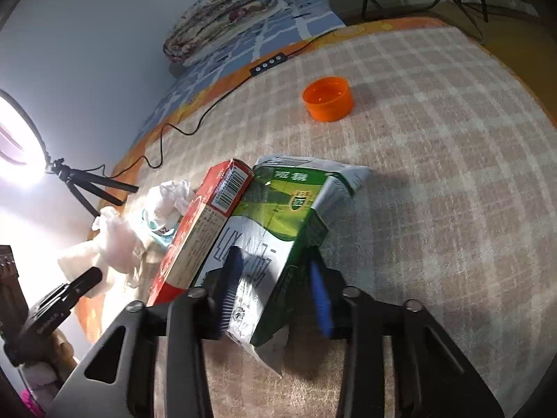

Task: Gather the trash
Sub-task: 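Grasp the white plastic bag with the left tool while the right tool grasps the milk carton, then carry the white bag and green milk carton with both tools over the basket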

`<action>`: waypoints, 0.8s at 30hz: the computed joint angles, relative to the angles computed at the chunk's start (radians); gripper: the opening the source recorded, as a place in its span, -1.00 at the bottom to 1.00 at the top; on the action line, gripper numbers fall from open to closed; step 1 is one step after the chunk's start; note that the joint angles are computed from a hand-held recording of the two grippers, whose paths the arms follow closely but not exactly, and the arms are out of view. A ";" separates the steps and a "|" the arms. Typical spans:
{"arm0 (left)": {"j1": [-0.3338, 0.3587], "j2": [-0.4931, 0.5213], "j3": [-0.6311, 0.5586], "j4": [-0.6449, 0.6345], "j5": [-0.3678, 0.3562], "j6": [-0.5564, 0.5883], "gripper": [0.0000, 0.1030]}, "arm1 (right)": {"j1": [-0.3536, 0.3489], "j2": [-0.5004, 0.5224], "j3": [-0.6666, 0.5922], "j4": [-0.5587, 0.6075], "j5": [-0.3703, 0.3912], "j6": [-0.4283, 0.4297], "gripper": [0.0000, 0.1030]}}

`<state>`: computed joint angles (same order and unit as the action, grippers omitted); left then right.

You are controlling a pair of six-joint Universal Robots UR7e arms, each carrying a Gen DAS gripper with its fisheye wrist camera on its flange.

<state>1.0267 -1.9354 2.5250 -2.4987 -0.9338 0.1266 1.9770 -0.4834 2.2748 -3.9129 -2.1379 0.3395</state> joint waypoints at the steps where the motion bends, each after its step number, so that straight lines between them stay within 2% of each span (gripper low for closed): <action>1: 0.001 -0.012 -0.001 0.010 -0.005 -0.002 -0.77 | 0.005 -0.003 0.002 0.000 -0.007 -0.003 -0.47; 3: -0.004 -0.028 0.000 0.023 -0.005 -0.001 -0.78 | 0.017 -0.011 0.006 0.004 -0.022 -0.008 -0.58; 8: -0.034 -0.077 0.012 0.062 0.004 -0.008 -0.79 | 0.057 -0.015 0.009 -0.010 -0.074 -0.063 -0.64; 17: -0.065 -0.146 0.022 0.112 0.016 -0.023 -0.80 | 0.122 -0.034 0.014 -0.012 -0.177 -0.131 -0.66; 24: -0.084 -0.211 0.026 0.179 0.012 -0.043 -0.80 | 0.147 -0.038 0.033 0.010 -0.216 -0.142 -0.66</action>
<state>0.9423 -2.1461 2.5514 -2.3194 -0.9217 0.0834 2.1240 -0.5212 2.3077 -3.9029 -2.3543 0.1973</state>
